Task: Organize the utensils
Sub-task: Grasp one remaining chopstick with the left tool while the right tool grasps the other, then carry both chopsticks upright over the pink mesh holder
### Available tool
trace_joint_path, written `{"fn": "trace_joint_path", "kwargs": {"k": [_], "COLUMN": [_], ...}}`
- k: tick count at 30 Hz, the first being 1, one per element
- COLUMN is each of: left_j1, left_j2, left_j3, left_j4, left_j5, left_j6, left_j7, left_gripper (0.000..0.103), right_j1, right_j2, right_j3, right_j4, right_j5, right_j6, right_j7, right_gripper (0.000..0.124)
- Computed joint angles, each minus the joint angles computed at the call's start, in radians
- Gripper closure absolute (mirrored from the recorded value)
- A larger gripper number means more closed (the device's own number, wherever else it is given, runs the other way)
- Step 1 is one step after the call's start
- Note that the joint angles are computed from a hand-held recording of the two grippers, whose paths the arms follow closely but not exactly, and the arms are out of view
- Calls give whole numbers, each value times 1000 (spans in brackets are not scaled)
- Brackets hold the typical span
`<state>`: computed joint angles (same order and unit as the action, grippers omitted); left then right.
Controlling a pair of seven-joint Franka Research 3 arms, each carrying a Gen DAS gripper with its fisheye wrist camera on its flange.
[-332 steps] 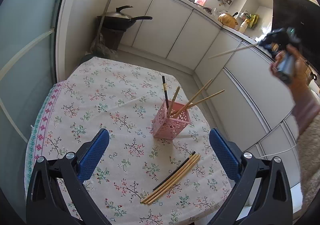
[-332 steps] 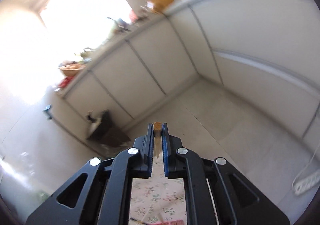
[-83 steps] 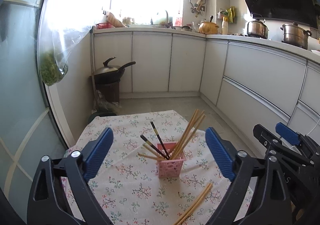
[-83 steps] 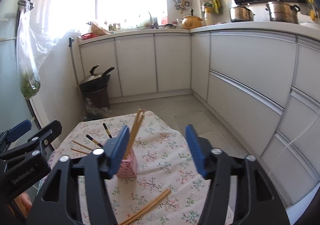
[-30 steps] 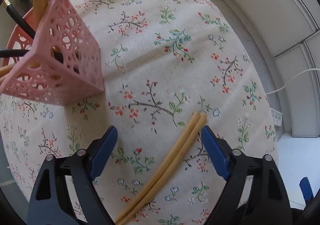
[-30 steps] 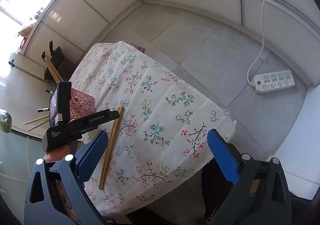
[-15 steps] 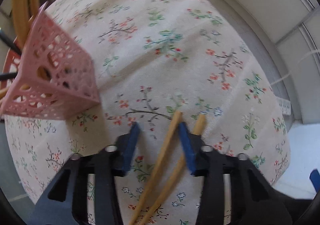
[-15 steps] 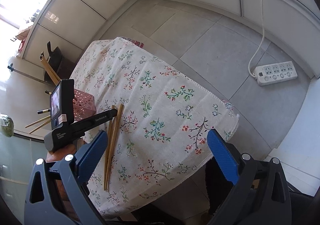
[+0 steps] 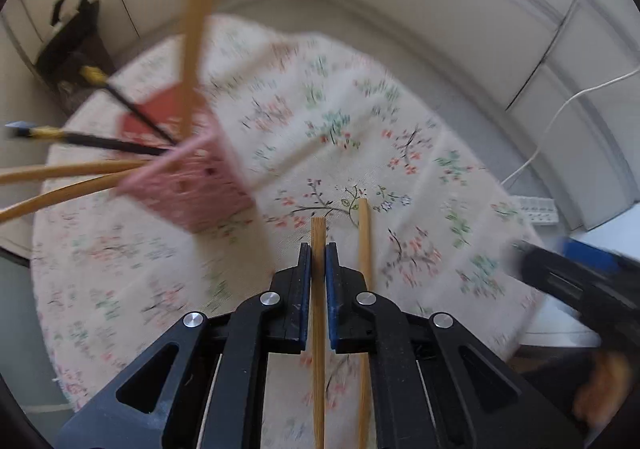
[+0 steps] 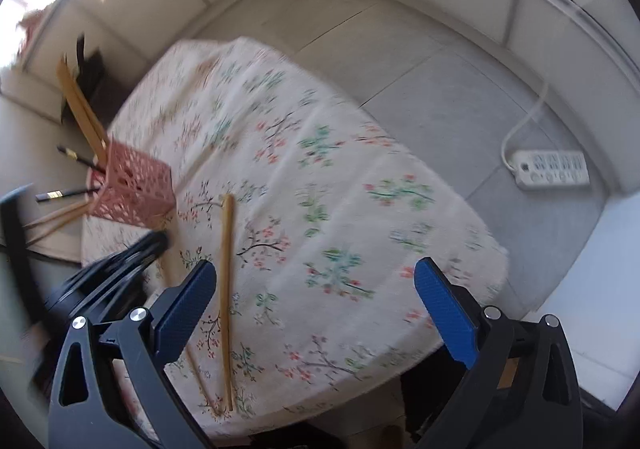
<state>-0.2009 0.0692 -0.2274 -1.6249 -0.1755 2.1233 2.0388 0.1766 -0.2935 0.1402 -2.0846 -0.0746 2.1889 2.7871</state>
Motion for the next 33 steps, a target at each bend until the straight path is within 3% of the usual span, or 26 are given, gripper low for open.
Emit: {"fn": "trace_joint_path", "kwargs": {"k": [3,8,13,15,16,17,18,19,20,23,25,29,33], "left_j1": [12,13,8,10,11,12,14,16,15,17,17,16,9], "left_j2": [-144,-276,-282,-284,-282,-276,-275,-278,-279,-281,-280,-290,-308], "left_j3": [22,95,140,145,148,148,146,144,144,147,149,149,151], "left_j4": [-128,-228,-216,-208,-201,-201,-199,-202,-204,-207,-208,-213,-227], "left_j5": [-100,-212,-285,-298,-305,-309,-307,-303,-305,-313,-319,-324,-326], "left_j6": [70,129,139,140,136,140,140,142,143,150,153,161,172], "left_j7": [56,125,111,108,107,107,102,98,97,99,100,101,103], "left_gripper": [96,96,96,96,96,96,96,96,96,96,96,96,96], "right_j1": [15,49,89,99,116,126,135,139,135,122,119,102,78], "right_j2": [135,274,388,411,415,425,439,439,428,352,287,169,81], "right_j3": [-17,-43,-70,-78,-82,-84,-84,-86,-87,-92,-87,-61,-23], "right_j4": [126,265,371,377,387,405,432,431,413,308,245,172,158], "right_j5": [26,19,22,58,5,-21,-40,-38,-6,76,50,7,-45], "right_j6": [-34,-89,-137,-139,-147,-166,-196,-189,-159,-33,43,121,144], "right_j7": [-63,-89,-106,-117,-83,-82,-92,-105,-129,-134,-117,-108,-126], "right_gripper": [27,27,30,43,61,67,82,105,114,116,116,116,116]}}
